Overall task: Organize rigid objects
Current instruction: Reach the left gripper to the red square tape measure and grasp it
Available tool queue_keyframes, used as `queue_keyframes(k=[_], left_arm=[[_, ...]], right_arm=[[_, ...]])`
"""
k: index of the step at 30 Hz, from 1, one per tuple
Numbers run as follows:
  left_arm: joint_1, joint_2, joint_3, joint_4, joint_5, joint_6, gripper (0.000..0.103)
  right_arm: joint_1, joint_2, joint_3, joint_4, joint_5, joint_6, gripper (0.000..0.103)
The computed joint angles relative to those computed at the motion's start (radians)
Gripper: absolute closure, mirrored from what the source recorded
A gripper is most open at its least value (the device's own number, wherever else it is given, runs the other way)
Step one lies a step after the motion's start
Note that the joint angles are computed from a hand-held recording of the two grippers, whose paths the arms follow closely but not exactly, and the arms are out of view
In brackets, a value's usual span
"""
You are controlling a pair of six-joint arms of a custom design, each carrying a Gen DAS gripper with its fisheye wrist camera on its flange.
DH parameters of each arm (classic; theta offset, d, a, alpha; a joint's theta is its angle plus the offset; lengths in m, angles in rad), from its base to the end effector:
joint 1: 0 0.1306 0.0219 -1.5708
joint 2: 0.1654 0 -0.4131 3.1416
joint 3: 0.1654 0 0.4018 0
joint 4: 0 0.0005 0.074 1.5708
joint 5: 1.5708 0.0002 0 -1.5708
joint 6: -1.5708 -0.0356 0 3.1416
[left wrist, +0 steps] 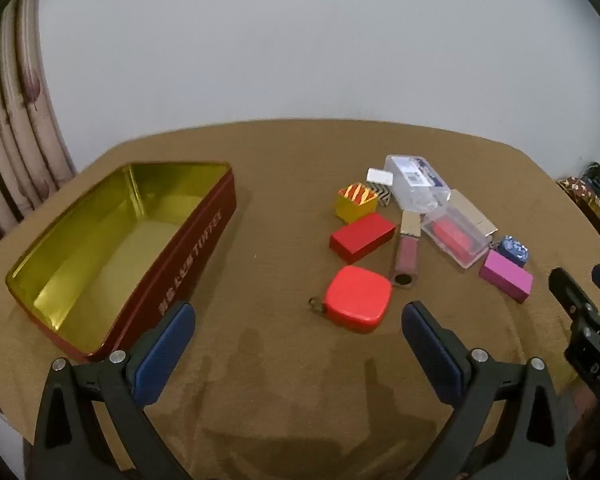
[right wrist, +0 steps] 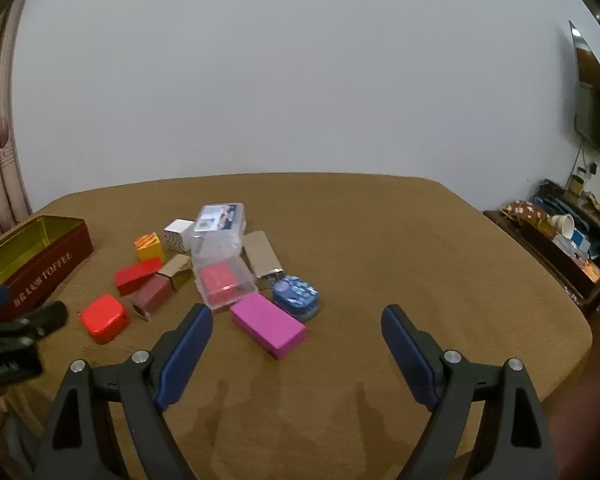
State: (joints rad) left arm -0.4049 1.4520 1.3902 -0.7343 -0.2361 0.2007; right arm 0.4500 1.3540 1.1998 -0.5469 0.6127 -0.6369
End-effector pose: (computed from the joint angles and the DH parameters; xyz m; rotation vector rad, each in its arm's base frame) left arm 0.4792 -0.1969 0.4407 0.1257 2.3357 -0.0197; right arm 0.4381 0.1883 0.4148 0.5043 2.0667 -0.0643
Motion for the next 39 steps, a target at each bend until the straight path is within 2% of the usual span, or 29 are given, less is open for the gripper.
queue_keyframes(k=[3,8,13,17,24,29,34,39], left_arm=[[0.01,-0.004,-0.004,-0.021,0.006,0.001,0.001],[0.011,0.013,0.014,-0.036,0.03,-0.043,0.001],[0.01,0.07,0.081,-0.072,0.077,-0.136,0.001],[0.0,0.114,0.125,-0.088,0.059,-0.195,0.001],[0.011,0.162,0.172,-0.102,0.066,-0.215,0.001],[0.017,0.171,0.164,-0.096,0.058,-0.242,0.001],[0.024,0.185,0.171,-0.085,0.074,-0.269,0.001],[0.024,0.195,0.18,-0.084,0.084,-0.286,0.009]], right_arm=[[-0.017,-0.004,-0.013,-0.003,-0.02,-0.023,0.014],[-0.028,-0.013,-0.035,0.014,-0.03,-0.027,0.014],[-0.031,-0.015,-0.051,0.016,-0.026,-0.024,0.014],[-0.046,-0.017,-0.062,0.007,-0.036,-0.042,0.014],[-0.082,-0.015,-0.073,-0.003,-0.053,-0.064,0.014],[-0.105,-0.016,-0.086,0.001,-0.097,-0.088,0.014],[-0.102,-0.016,-0.089,0.017,-0.086,-0.08,0.014],[-0.107,-0.01,-0.088,0.017,-0.107,-0.069,0.014]])
